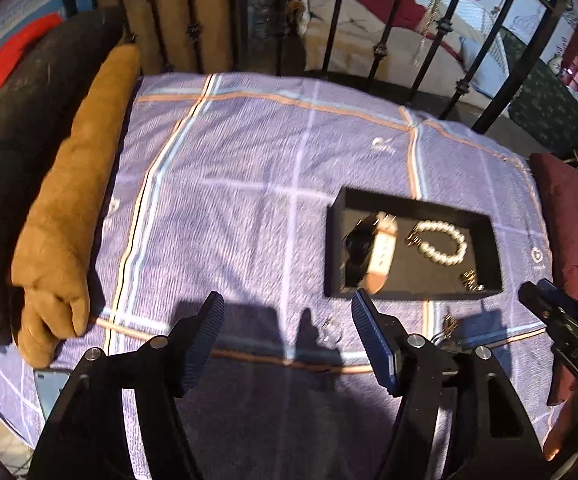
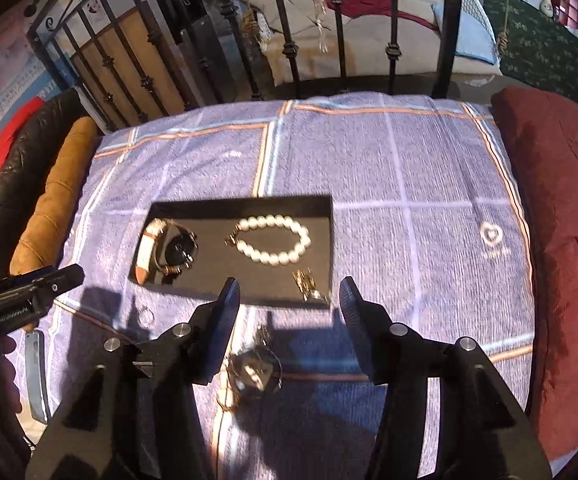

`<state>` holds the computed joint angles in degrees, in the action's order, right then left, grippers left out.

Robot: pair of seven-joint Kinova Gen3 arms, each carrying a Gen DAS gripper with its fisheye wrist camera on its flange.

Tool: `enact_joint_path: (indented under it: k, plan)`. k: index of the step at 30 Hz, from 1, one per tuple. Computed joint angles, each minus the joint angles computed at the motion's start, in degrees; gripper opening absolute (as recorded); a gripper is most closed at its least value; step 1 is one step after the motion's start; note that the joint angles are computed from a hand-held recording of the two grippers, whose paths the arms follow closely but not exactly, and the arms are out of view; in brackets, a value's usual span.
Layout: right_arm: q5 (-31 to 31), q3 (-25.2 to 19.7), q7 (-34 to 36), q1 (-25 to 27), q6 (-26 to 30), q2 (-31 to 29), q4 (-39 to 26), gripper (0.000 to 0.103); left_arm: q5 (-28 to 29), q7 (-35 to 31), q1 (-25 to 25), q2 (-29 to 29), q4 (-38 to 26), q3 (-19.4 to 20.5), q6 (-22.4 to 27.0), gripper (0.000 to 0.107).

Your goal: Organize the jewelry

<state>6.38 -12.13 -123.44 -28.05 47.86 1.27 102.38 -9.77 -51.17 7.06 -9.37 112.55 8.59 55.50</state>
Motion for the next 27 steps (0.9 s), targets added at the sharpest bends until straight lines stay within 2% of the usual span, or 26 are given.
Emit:
enact_joint_path:
  k: [5,8,11,14,16,19,22,25,27]
  plan:
    - [-1.3,-0.6,-1.0,-0.5,1.9,-0.8,2.2,0.052,-0.2,1.3,0.6,2.7,2.2,0.6,-2.5,0.065]
    - [-2.4,-0.7,-1.6,-0.5,2.0,-1.2,3.2,0.052,-1.8,2.4,1.9,6.4,2.0,1.0,-3.0,0.065]
    - [-2.6,-0.9,-2.1,-0.7,1.7,-1.6,3.7,0.052,-3.4,3.1,3.8,10.5,1.1,0.7,-3.0,0.065]
    - [-1.8,-1.3,-2.9,-0.9,1.5,-2.1,4.1,0.052,-2.5,3.0,5.6,13.3,0.3,0.0,-1.6,0.065]
    - [-1.1,-1.6,-3.8,-1.0,1.5,-2.5,4.3,0.052,-2.2,4.7,7.5,12.6,0.9,-1.0,-1.2,0.067]
    - [-0.1,-1.9,-4.6,-1.2,1.7,-2.8,4.5,0.052,1.4,4.3,6.9,10.0,3.1,-0.9,-1.5,0.067]
    - [0.2,-2.2,-4.9,-1.4,1.8,-3.0,4.8,0.052,2.8,4.2,7.4,7.3,4.9,-0.1,-1.1,0.068]
    - [-0.2,-2.3,-5.0,-1.5,1.8,-3.1,5.3,0.052,6.6,1.6,7.2,1.8,8.4,-1.6,-5.1,0.068]
    - [-0.3,-2.4,-5.2,-1.6,1.8,-3.1,5.6,0.052,6.0,2.2,3.9,-1.2,10.0,1.1,-8.2,0.068]
